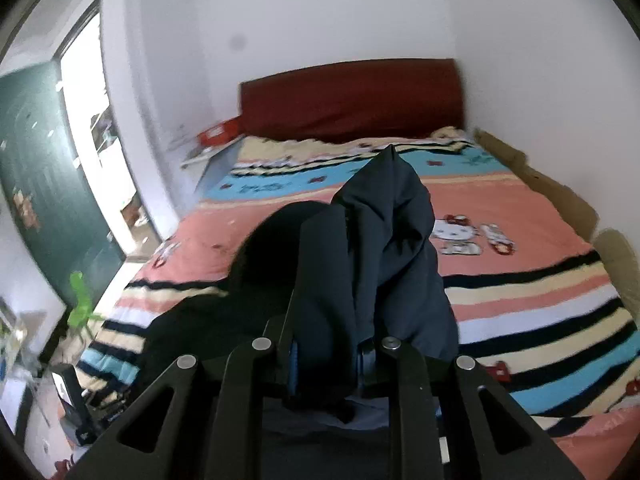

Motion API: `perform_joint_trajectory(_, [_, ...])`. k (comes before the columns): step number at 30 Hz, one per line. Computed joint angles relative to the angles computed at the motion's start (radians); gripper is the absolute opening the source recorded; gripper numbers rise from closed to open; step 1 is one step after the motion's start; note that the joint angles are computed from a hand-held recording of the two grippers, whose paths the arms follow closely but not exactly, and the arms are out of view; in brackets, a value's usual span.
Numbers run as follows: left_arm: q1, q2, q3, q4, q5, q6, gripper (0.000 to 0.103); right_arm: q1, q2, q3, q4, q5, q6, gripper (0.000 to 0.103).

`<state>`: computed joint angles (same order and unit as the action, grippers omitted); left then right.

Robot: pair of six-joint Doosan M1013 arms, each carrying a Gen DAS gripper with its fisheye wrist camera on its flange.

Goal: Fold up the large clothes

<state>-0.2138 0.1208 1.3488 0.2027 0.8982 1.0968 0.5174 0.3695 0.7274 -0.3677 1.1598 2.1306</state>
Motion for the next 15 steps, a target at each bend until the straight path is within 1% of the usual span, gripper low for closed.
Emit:
perform_joint_trajectory(4, [0.022, -0.024, 0.008, 0.02, 0.026, 0.018, 0.068, 0.048, 0.073, -0.102, 0.023, 0.049, -0.04, 0.02])
perform_joint_trajectory(7, [0.048, -0.041, 0.02, 0.012, 0.033, 0.022, 0.068, 0.083, 0.134, -0.174, 0.044, 0.08, -0.055, 0.02])
perform_joint_trajectory(10, [0.074, -0.056, 0.04, -0.003, 0.028, 0.018, 0.068, 0.104, 0.179, -0.216, 0.074, 0.1, -0.066, 0.02])
perform_joint_trajectory(15, [0.102, -0.074, 0.079, -0.001, 0.031, 0.002, 0.068, 0.136, 0.281, -0.315, 0.108, 0.185, -0.101, 0.02])
